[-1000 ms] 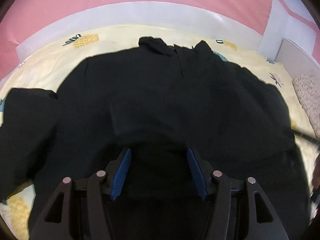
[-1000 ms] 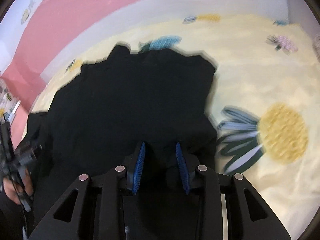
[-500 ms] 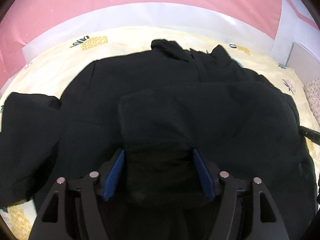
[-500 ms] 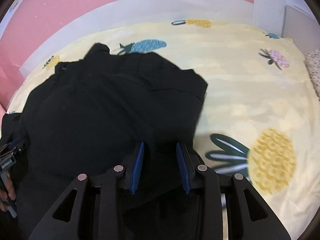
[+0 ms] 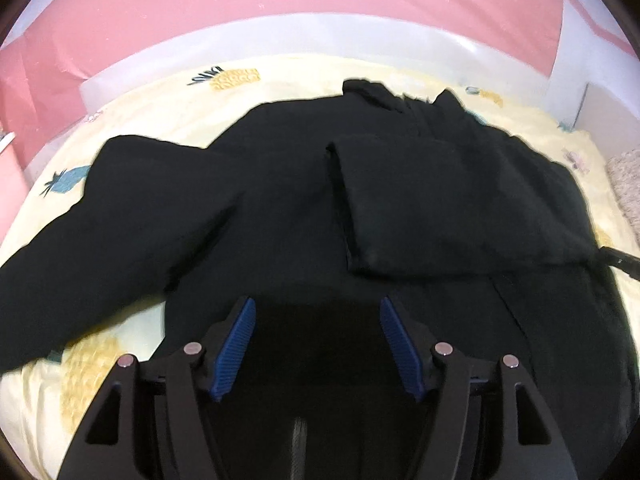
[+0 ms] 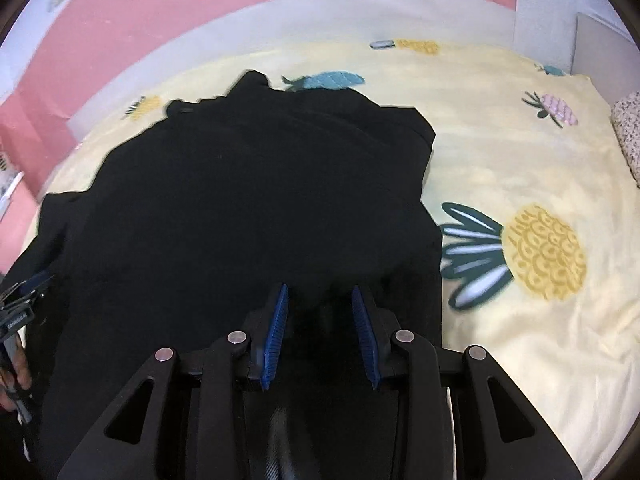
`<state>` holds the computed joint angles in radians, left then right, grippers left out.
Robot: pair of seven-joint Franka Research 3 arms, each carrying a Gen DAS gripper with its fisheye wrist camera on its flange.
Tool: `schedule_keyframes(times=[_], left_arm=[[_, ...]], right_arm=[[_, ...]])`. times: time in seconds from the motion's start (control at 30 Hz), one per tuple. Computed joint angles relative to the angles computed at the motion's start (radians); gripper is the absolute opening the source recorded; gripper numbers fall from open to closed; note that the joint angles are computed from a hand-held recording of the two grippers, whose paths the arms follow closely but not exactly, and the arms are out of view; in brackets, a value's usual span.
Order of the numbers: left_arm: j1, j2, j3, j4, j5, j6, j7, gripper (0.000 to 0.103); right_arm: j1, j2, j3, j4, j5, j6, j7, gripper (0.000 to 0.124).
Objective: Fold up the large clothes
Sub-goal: 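Open the right tool and release the sleeve onto the coat, then move the left tool to the other coat sleeve and grasp it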
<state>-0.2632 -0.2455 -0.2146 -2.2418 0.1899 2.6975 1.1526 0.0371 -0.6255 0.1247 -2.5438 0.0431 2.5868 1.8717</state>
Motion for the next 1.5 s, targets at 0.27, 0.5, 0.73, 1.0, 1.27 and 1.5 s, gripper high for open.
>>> schedule_keyframes(times=[0.27,0.5,0.73,1.0,1.27,1.5], left_arm=[[-0.086,-0.302,0.05,-0.241,-0.135,-0.007,0.014,0.067],[-0.145,-0.581,0.054,-0.402,-0.147,-0.105,-0.015,0.067],[-0.146,-0.761,0.055,-0.47,-0.133,-0.2,-0.066,0.067],[-0.113,-0.871,0.062,-0.504,-0.105,-0.264,-0.117,0.067],[-0.067,-0.919,0.083,-0.521,-0.071,-0.274,-0.132,0.067],[-0.023,-0.933,0.11,-0.528,-0.055,-0.262,-0.125,0.067]], right_arm=[[0.068,-0.314,0.076,-0.145,0.056,-0.05,0.091,0.035],[0.134,-0.525,0.179,-0.201,0.045,-0.178,0.204,0.049],[0.216,-0.614,0.228,-0.211,0.039,-0.253,0.267,0.062],[0.264,-0.601,0.244,-0.196,0.04,-0.241,0.289,0.069],[0.282,-0.536,0.259,-0.158,0.031,-0.204,0.287,0.077],[0.29,-0.47,0.276,-0.107,0.007,-0.166,0.276,0.077]])
